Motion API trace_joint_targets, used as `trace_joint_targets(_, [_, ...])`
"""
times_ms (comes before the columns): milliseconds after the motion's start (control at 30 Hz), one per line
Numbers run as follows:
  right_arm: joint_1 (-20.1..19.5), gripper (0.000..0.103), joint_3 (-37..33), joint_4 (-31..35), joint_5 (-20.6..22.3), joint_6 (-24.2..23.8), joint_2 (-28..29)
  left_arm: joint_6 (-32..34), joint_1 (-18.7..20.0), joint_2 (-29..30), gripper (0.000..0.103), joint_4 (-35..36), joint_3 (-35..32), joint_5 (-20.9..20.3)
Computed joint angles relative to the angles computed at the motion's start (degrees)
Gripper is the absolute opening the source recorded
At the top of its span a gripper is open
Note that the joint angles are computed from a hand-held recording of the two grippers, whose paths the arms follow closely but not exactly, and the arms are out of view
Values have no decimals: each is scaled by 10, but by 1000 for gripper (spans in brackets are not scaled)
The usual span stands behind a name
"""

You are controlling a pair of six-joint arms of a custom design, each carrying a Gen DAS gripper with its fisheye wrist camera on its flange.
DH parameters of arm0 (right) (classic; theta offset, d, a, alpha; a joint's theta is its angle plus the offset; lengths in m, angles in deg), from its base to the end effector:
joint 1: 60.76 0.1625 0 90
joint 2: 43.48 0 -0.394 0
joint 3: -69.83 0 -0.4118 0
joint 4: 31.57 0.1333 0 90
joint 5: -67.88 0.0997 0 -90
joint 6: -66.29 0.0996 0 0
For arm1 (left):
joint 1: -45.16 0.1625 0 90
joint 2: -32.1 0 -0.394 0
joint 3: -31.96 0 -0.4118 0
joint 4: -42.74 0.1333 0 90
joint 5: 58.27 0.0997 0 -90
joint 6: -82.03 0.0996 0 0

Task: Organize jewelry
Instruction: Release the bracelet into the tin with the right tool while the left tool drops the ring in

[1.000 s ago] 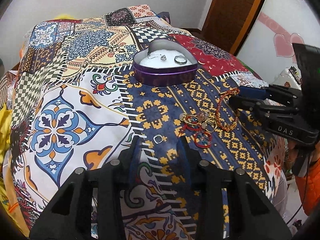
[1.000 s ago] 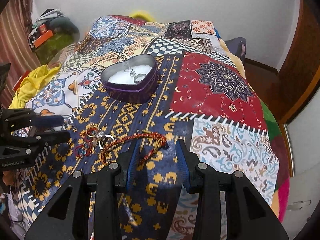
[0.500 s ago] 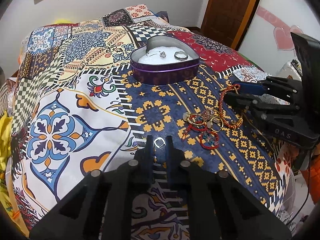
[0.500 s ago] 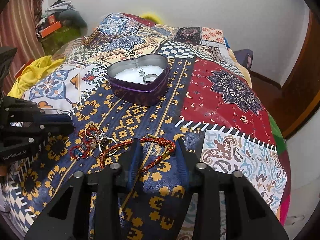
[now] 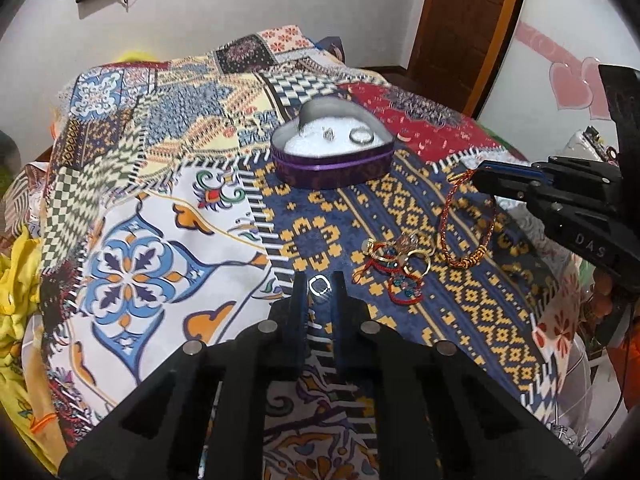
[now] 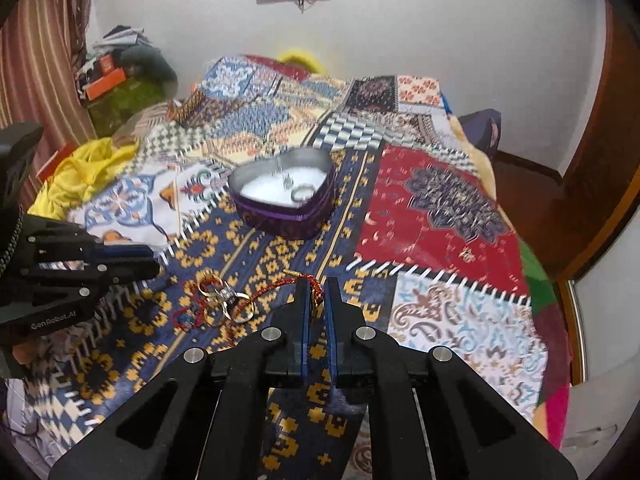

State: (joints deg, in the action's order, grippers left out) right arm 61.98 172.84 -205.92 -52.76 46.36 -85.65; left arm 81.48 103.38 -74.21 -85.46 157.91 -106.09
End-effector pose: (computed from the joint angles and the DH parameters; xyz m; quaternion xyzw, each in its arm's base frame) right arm 0.4038 -0.4754 0.0286 0.3706 -0.8701 0.2241 0.2351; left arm -0.0380 -0.4414 0.3640 0.1920 0.9024 -0.2434 0.2992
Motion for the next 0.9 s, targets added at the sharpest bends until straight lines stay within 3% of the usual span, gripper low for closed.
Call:
trace_joint_targets(533, [23, 6, -32, -49, 4, -11, -2, 16, -37, -3, 9, -45, -23, 27])
trace_joint_targets(900, [22, 6, -78, -64, 24, -16, 31, 56, -29, 39, 9, -113, -56, 23])
